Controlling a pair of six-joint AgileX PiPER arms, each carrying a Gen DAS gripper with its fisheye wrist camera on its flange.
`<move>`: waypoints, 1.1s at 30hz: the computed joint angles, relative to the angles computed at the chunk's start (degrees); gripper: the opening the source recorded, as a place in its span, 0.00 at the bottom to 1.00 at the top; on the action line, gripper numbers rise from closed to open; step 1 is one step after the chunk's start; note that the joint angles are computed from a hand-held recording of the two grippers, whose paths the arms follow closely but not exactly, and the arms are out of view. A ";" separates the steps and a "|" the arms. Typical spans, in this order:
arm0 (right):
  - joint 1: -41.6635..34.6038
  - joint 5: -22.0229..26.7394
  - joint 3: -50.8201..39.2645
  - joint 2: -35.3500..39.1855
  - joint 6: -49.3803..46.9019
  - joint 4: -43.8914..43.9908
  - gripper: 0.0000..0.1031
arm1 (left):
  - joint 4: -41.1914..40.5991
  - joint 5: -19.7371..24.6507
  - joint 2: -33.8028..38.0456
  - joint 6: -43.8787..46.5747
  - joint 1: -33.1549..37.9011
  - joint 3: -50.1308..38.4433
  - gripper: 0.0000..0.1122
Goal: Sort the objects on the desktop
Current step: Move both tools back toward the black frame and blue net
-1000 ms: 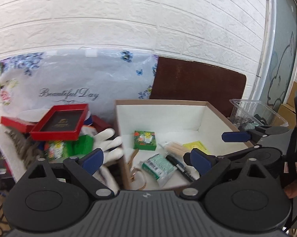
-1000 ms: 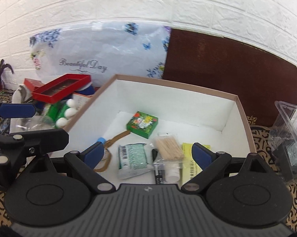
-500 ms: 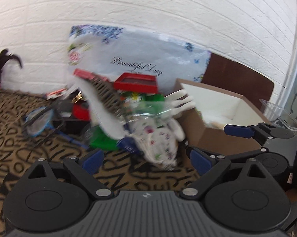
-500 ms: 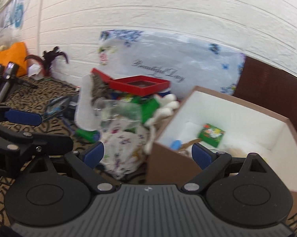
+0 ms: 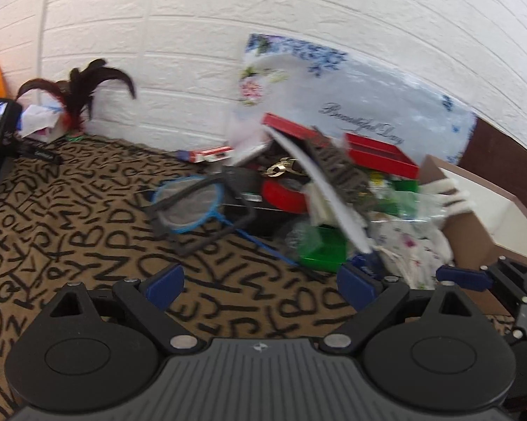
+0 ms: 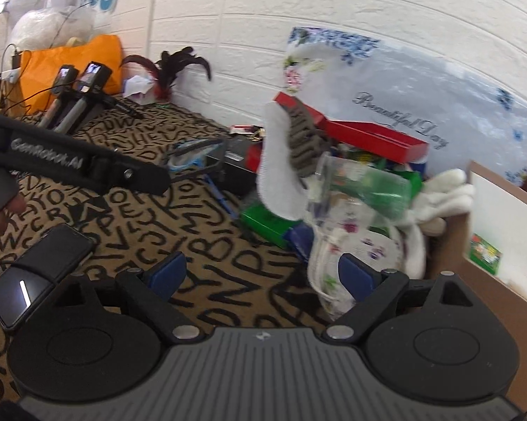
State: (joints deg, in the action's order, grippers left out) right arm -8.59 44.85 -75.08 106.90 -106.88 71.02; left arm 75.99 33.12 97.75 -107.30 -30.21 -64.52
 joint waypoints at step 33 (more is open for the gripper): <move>14.15 -5.93 -23.48 19.67 25.32 -16.16 0.51 | -28.47 -17.16 18.98 40.12 18.49 -19.17 0.53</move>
State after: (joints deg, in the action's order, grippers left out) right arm 5.56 38.91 -98.57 126.57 -81.56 54.86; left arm 47.53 15.96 116.74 -67.18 -11.72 -83.68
